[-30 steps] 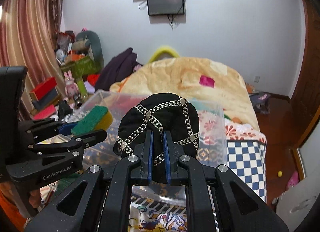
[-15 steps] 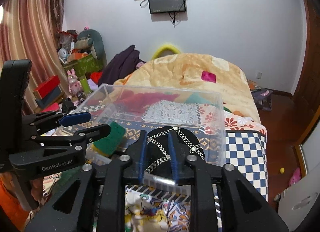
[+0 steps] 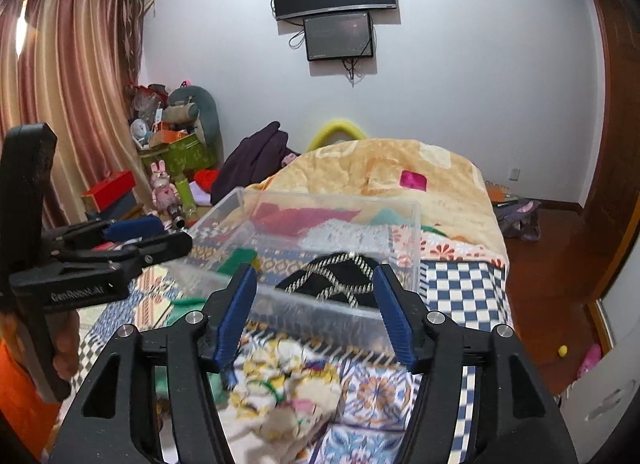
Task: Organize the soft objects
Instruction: 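Grasp the green knitted glove with the left gripper while the right gripper grasps the floral scrunchie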
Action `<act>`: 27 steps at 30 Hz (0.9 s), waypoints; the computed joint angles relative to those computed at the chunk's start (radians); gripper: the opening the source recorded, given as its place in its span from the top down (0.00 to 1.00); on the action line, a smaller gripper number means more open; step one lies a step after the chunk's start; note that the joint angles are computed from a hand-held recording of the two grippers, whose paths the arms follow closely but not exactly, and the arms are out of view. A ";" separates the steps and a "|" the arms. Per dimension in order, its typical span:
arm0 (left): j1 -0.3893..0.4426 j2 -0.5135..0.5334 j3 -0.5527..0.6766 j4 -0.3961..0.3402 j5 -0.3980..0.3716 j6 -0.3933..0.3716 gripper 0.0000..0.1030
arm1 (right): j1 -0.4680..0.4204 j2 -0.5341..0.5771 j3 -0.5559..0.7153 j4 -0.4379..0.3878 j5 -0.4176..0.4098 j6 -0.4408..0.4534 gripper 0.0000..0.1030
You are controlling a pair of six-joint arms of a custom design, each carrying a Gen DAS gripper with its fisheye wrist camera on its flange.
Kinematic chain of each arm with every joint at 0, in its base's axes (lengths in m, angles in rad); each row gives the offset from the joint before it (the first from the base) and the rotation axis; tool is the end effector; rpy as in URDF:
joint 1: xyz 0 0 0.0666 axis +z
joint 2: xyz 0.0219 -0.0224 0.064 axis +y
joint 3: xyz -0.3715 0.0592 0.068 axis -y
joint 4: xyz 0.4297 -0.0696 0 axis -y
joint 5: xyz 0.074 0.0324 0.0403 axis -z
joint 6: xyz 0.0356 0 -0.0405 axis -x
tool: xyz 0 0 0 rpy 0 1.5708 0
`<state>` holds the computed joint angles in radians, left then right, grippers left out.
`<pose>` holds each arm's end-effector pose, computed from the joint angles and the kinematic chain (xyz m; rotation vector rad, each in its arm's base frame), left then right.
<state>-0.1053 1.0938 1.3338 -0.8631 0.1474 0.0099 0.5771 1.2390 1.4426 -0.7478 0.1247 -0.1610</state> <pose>0.4148 -0.0495 0.5301 0.1876 2.1872 -0.2265 0.4044 0.2575 0.5341 -0.3656 2.0939 0.3083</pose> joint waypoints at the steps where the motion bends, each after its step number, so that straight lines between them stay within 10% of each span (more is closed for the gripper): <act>1: 0.000 -0.012 -0.010 -0.003 -0.001 -0.003 0.35 | 0.004 -0.003 -0.006 -0.004 0.004 0.002 0.42; 22: -0.014 -0.131 -0.201 -0.066 0.043 0.062 0.34 | 0.027 -0.022 -0.118 -0.062 -0.046 -0.046 0.29; 27: -0.024 -0.133 -0.211 -0.076 0.058 0.061 0.51 | 0.050 -0.027 -0.127 -0.074 -0.046 -0.019 0.40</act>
